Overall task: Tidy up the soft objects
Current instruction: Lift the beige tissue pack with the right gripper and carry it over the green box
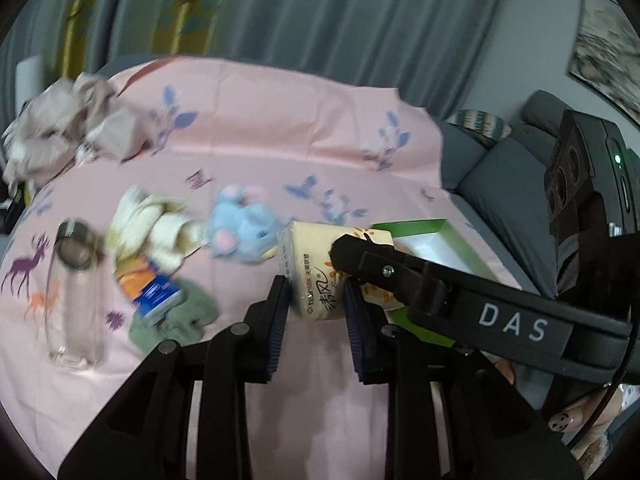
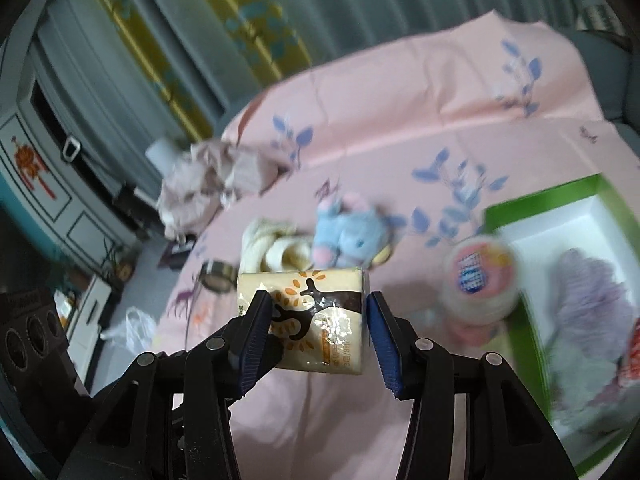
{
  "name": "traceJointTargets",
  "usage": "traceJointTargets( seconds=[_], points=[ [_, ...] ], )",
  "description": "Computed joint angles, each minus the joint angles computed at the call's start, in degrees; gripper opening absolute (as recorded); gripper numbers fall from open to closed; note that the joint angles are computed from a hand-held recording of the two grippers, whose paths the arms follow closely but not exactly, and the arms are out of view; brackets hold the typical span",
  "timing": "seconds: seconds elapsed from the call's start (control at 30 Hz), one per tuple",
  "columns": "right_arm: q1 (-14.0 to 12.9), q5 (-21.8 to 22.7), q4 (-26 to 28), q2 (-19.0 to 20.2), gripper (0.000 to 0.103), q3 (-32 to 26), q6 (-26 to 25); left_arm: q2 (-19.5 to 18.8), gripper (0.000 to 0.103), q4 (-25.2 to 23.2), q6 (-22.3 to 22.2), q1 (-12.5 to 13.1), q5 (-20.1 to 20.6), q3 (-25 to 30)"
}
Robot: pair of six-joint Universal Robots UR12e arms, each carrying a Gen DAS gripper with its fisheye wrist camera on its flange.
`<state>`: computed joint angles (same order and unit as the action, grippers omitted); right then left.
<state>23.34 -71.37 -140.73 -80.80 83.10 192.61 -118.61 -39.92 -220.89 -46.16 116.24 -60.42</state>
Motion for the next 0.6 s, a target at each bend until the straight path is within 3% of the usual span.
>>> traceJointTargets(
  seconds=[0.27,0.6],
  points=[
    [-2.70,-3.92,-7.48,-3.18,0.052,3.51,4.36,-5.17,0.024,0.28,8.16,-0.58,-3.64,9.27],
    [-6.16,-8.38,-13.26,-6.08,0.052,7.60,10.59,-13.02,0.024,-3.96,15.22,-0.88,-9.61,22.86]
  ],
)
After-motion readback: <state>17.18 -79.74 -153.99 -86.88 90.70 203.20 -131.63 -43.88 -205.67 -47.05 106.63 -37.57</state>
